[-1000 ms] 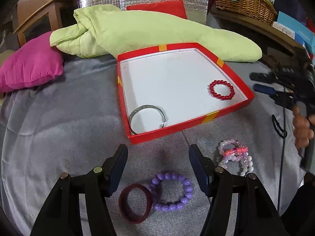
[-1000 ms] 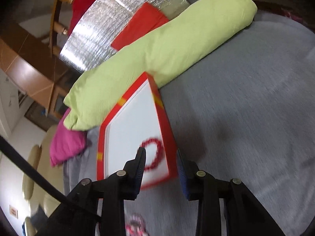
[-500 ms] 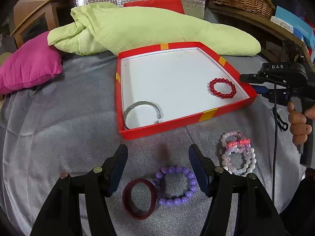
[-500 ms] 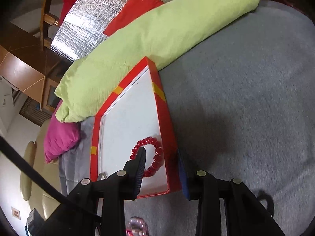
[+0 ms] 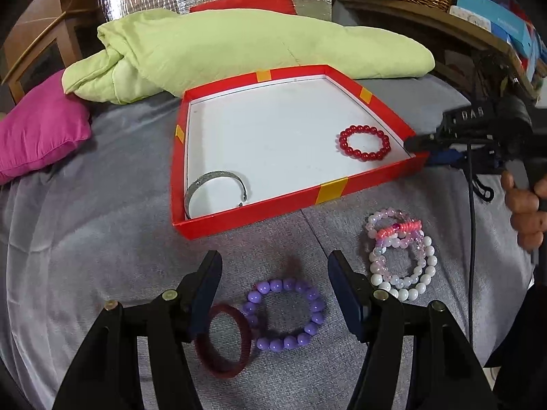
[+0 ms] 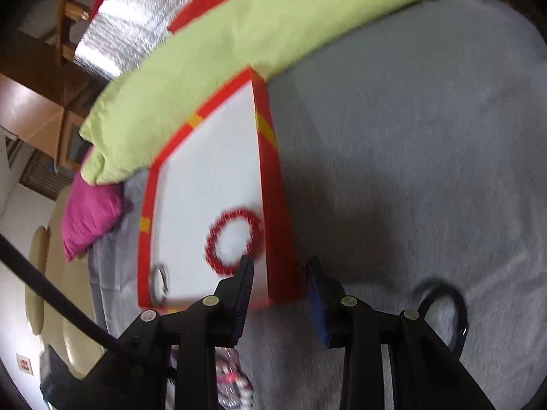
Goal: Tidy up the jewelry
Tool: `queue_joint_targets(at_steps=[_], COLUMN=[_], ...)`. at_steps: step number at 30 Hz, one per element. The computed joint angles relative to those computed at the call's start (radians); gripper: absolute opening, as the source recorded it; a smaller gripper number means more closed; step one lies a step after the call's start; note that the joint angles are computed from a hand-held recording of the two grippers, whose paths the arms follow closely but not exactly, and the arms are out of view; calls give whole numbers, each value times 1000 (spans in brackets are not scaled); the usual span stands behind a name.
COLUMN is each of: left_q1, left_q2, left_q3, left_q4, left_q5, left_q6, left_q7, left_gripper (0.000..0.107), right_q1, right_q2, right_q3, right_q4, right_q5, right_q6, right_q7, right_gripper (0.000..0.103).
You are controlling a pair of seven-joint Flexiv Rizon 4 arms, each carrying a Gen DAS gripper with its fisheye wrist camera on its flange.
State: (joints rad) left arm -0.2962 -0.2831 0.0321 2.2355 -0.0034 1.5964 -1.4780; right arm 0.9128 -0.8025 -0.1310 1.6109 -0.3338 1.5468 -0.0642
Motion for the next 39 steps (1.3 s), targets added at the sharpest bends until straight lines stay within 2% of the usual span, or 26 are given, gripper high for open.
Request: queue_joint_targets(at_steps=[3,9,11,14,16,18,20,23,27,29,32,34,35,36,39], left_q1=[20,101,172,333,441,520,597,576,531,512,483,473,470,476,585], left_q2=[-3,1,6,13,11,4,-13,-34,-62,-74,-88,-90,-88,-86,-82], left_q3=[-22,-121,-210,-409,-543,-642,-733,-720,-686,-673,-650,-642,-641,-651,-771], left_q4=[2,36,63,113,137,150,151,127,98,86,69,63,65,72,108], left_q5=[-22,-69,-104,-164,-186,-182,-164,-142,-147,-152,-163,-179,-186,-190,-189], left_q6=[5,33,53,83,96,110,108,87,65,57,38,20,22,34,67], left_q7=[0,78,131,216,255,269,267,257,267,274,288,302,311,322,348], left_gripper=[65,65,65,65,65,65,65,65,64,58,37,19,17,13,9], right_q1=[36,85,87,71,51,61,53,70,14,-50,-118,-157,-166,-190,-230], right_q2=[3,-6,-18,-18,-4,24,50,82,95,80,54,32,24,9,-23], right_q3=[-49,-154,-178,-175,-144,-144,-123,-126,-26,67,175,241,261,302,382], right_q4=[-21,-28,-33,-19,-7,27,54,112,118,96,58,28,17,-3,-48], right_q5=[-48,-161,-196,-219,-210,-210,-202,-191,-188,-163,-117,-87,-73,-57,-12], right_q6=[-86,-147,-132,-95,-77,-70,-63,-6,-9,-3,-7,-18,-21,-28,-61], right_q7=[1,91,122,147,148,154,154,151,47,-24,-112,-164,-184,-215,-280], right_gripper=[14,10,10,11,13,13,22,24,24,24,24,24,24,24,25])
